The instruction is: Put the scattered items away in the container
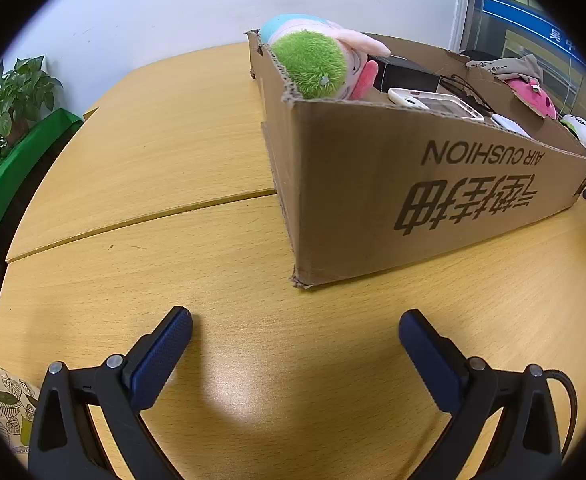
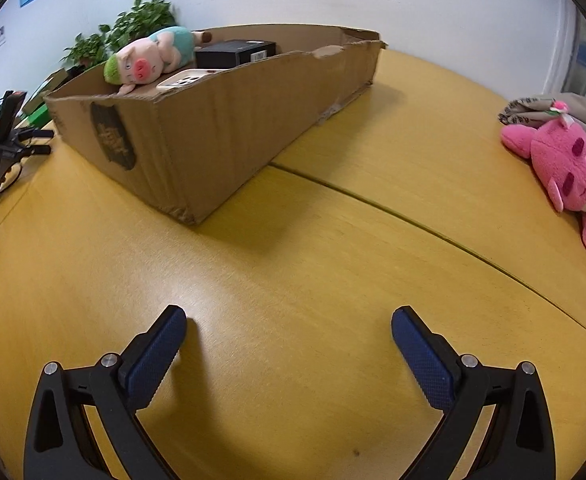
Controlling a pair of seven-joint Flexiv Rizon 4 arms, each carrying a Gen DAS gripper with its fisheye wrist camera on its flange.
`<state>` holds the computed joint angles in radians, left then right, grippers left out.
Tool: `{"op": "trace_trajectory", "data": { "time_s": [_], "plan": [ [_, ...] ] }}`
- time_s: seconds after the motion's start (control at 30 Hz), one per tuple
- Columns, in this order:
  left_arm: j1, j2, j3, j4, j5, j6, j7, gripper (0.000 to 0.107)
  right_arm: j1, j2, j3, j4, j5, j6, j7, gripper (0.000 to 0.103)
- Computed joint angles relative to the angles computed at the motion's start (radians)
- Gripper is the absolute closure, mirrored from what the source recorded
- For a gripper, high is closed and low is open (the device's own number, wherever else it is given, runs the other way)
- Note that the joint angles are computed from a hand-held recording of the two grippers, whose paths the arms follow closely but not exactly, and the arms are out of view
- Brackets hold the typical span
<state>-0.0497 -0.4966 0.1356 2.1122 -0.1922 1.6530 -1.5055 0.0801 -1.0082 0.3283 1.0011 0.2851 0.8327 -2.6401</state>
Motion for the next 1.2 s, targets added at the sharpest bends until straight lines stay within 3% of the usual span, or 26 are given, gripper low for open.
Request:
{"op": "trace_trajectory", "data": {
  "time_s": [0.2,1.2],
  "plan": [
    [-0.007,-0.011,0.005,-0.004,0.001,0.01,-0.007,0.004,-0.012,0.022,0.03,0.026,0.013,-0.061,-0.117,0.0],
    [-0.016,-0.037,0.011,-0.031,-0.01,0.015,-0.004,0.004,-0.004,0.03,0.009,0.029,0.043,-0.069,-0.129,0.0]
  ]
}}
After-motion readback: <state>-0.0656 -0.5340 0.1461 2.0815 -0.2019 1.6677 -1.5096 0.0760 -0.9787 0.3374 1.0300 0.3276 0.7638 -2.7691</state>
